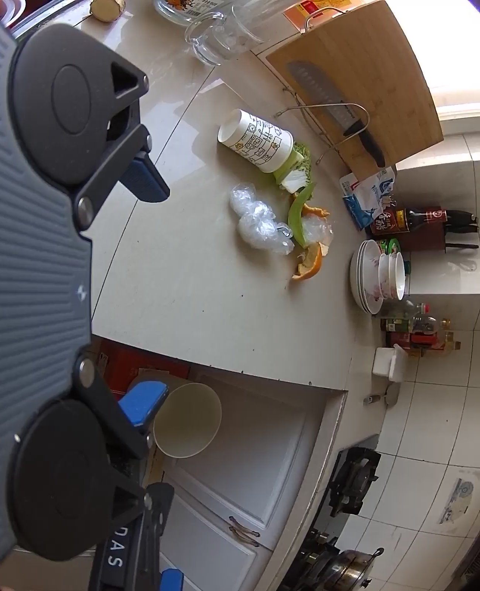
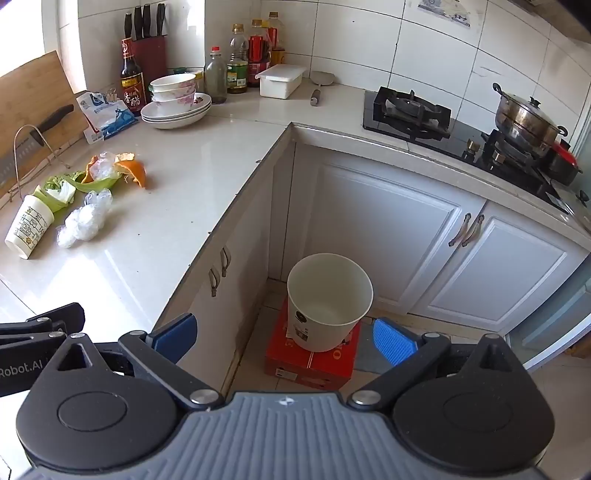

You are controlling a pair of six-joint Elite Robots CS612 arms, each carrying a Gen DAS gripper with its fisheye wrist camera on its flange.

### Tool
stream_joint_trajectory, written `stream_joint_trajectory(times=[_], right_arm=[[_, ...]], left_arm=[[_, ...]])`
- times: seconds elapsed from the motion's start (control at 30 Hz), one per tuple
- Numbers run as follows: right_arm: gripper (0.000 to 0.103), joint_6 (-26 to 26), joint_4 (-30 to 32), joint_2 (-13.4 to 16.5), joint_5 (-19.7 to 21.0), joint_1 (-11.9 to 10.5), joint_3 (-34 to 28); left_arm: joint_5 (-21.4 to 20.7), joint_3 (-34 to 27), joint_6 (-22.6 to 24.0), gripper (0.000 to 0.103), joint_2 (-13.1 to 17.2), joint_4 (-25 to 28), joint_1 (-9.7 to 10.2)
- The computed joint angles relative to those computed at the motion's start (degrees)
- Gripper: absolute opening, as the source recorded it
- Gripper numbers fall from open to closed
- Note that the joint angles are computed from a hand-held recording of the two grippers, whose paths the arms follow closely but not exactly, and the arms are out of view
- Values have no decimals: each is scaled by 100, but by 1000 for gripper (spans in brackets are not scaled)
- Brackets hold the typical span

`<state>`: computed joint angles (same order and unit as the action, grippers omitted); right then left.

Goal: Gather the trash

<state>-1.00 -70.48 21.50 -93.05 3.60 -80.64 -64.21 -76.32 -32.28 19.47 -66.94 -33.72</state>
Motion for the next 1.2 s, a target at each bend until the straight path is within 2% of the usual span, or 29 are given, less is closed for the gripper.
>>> stream_joint_trajectory(times=[1.2], right_arm=[[103, -56, 40, 22, -83, -8, -53]], left_arm=[[-2, 23, -19, 102, 3, 3, -13]])
